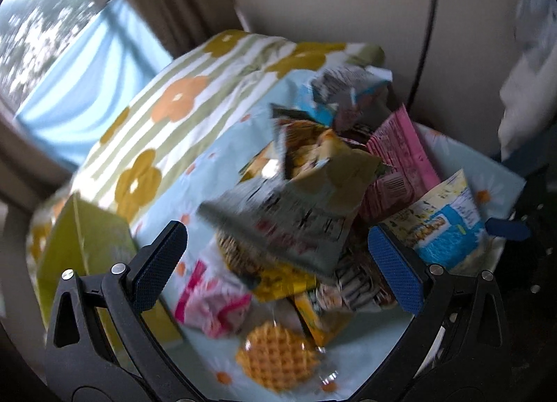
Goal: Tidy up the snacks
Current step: 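Reach both grippers into the snack pile toward separate chip bags, then grasp a white chip bag with left gripper while right grasps a blue-white bag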
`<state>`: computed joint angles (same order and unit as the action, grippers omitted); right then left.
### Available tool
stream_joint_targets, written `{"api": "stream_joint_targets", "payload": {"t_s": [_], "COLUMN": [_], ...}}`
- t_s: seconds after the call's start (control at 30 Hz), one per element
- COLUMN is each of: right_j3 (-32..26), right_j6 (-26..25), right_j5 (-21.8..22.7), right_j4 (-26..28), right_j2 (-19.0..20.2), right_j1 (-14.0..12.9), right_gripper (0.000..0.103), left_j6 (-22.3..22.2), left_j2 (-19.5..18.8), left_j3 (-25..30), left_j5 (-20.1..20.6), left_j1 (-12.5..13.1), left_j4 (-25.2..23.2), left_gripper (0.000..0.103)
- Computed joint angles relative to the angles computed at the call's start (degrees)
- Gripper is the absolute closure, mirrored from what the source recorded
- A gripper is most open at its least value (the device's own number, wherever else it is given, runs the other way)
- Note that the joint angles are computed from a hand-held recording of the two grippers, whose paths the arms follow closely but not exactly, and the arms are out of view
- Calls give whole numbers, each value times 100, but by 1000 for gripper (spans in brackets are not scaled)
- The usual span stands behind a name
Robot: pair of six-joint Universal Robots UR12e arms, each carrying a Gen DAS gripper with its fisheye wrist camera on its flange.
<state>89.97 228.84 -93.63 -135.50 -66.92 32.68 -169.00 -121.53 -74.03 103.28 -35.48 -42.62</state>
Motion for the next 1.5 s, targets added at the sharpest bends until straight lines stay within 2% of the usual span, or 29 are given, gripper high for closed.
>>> {"api": "stream_joint_targets", "payload": {"t_s": [0.13, 0.23, 0.4, 0.47, 0.57, 0.6, 0.63, 0.73, 0.93, 1.23, 1.5], "right_j3": [38, 10, 19, 15, 24, 26, 35, 38, 54, 197, 196], "right_j6": [143, 179, 222, 227, 254, 265, 256, 245, 198, 260, 74], "right_j5": [71, 125, 242, 286, 354, 352, 353, 340, 230, -65, -388], "right_j4": [-67, 6, -11, -3, 1, -8, -37, -49, -62, -294, -456], "right_j2": [10, 44, 70, 80, 76, 72, 77, 73, 60, -108, -263], "right_j1": [-31, -58, -113, -112, -130, -126, -140, -134, -99, 1, 90], "right_gripper": [0, 1, 10, 16, 18, 19, 21, 23, 29, 30, 31], "left_j6": [433, 428, 512, 544, 623, 640, 658, 745, 810, 578, 235], "left_j2": [-268, -388, -531, -563, -579, -578, -569, -555, -471, -236, 81], "left_j3": [317, 484, 670, 716, 746, 751, 745, 713, 570, 290, 20], "left_j5": [184, 142, 98, 58, -34, -97, -159, -169, -174, -214, -181], "left_j1": [-77, -72, -54, -46, -14, -1, 10, -1, -37, -31, -7], "left_j4": [-224, -404, -550, -593, -620, -616, -596, -520, -338, 4, 435], "left_gripper": [0, 0, 1, 6, 11, 18, 25, 33, 42, 44, 44]}}
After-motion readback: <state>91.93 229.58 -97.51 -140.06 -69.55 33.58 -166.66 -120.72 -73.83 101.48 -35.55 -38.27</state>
